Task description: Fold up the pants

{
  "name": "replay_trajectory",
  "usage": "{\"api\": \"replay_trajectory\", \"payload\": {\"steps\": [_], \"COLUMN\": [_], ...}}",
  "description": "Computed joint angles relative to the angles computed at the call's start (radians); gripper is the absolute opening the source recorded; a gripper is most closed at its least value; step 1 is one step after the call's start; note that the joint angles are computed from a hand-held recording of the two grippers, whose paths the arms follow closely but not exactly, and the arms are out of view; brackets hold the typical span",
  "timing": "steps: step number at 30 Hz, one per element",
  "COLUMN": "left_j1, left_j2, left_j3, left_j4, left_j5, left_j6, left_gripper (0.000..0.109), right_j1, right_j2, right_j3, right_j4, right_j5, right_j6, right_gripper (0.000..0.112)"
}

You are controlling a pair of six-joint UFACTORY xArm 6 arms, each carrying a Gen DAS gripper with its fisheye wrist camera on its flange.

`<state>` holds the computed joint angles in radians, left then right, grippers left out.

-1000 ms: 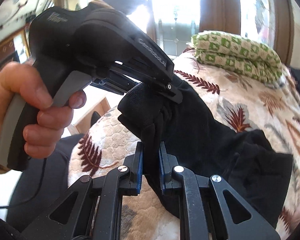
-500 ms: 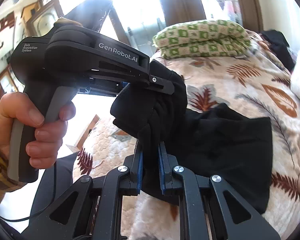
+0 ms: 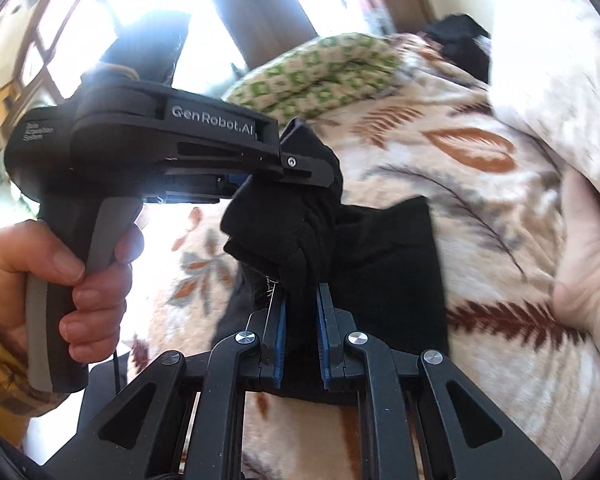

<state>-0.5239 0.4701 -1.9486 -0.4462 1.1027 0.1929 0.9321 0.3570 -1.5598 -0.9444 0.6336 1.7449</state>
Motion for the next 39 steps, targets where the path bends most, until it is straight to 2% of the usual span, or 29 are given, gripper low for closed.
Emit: {"api": "replay_trajectory", "payload": {"steps": [3, 6, 10, 12, 14, 16, 17, 18, 19, 21, 22, 24, 27, 29, 31, 32, 33, 35, 37, 39], "left_j1": [-0.031, -0.058, -0.057, -0.048, -0.034, -0.017, -0.006, 0.005, 0.015, 0.039, 0.051, 0.065, 0.062, 0.054, 0.031, 0.022, 0.016, 0.019, 0.03, 0.038], "left_j2": [0.068, 0.12, 0.085, 0.049, 0.011, -0.026, -0.053, -0.083, -0.112, -0.18, -0.208, -0.244, -0.255, -0.253, -0.259, -0.264, -0.269, -0.277, -0.289, -0.297], "left_j3": [-0.073, -0.121, -0.048, -0.002, 0.049, 0.1, 0.136, 0.178, 0.219, 0.317, 0.361, 0.422, 0.463, 0.477, 0.5, 0.511, 0.52, 0.527, 0.534, 0.542], "left_j4": [-0.007, 0.026, -0.025, -0.021, -0.02, -0.017, -0.016, -0.011, -0.004, 0.002, -0.012, -0.021, -0.009, -0.025, 0.019, 0.047, 0.058, 0.044, 0.004, -0.021], "left_j5": [0.035, 0.052, 0.014, -0.02, -0.059, -0.096, -0.117, -0.142, -0.165, -0.211, -0.224, -0.236, -0.246, -0.247, -0.276, -0.294, -0.303, -0.299, -0.292, -0.282], "left_j6": [0.0, -0.024, 0.0, 0.003, 0.004, 0.004, 0.012, 0.019, 0.025, 0.04, 0.056, 0.078, 0.078, 0.083, 0.072, 0.064, 0.07, 0.089, 0.117, 0.138], "left_gripper": [0.026, 0.026, 0.026, 0.03, 0.036, 0.036, 0.036, 0.037, 0.037, 0.038, 0.041, 0.041, 0.041, 0.041, 0.042, 0.042, 0.043, 0.043, 0.043, 0.043], "right_j1": [-0.021, -0.058, -0.086, -0.1, -0.098, -0.09, -0.083, -0.074, -0.061, -0.029, -0.016, -0.015, -0.069, -0.119, -0.152, -0.157, -0.156, -0.134, -0.12, -0.103], "right_j2": [-0.024, -0.043, -0.05, -0.061, -0.064, -0.065, -0.068, -0.074, -0.079, -0.083, -0.095, -0.114, -0.122, -0.09, -0.047, -0.029, -0.013, 0.007, -0.013, -0.031], "right_j3": [0.06, 0.141, 0.212, 0.248, 0.246, 0.234, 0.227, 0.218, 0.191, 0.127, 0.113, 0.103, 0.114, 0.098, 0.08, 0.069, 0.059, 0.026, 0.042, 0.042], "right_j4": [0.052, 0.123, 0.229, 0.211, 0.215, 0.232, 0.258, 0.284, 0.319, 0.308, 0.264, 0.227, 0.238, 0.312, 0.419, 0.467, 0.499, 0.492, 0.454, 0.414], "right_j5": [-0.017, -0.089, -0.142, -0.187, -0.176, -0.149, -0.123, -0.089, -0.014, 0.151, 0.205, 0.243, 0.142, 0.052, -0.004, -0.011, -0.008, 0.064, 0.068, 0.118], "right_j6": [0.062, 0.129, 0.157, 0.216, 0.205, 0.178, 0.152, 0.126, 0.079, 0.024, 0.018, -0.018, -0.109, -0.23, -0.37, -0.417, -0.458, -0.499, -0.452, -0.402], "right_gripper": [0.013, 0.013, 0.012, 0.01, 0.011, 0.013, 0.016, 0.025, 0.029, 0.048, 0.052, 0.053, 0.054, 0.054, 0.054, 0.049, 0.033, 0.015, 0.012, 0.01]}}
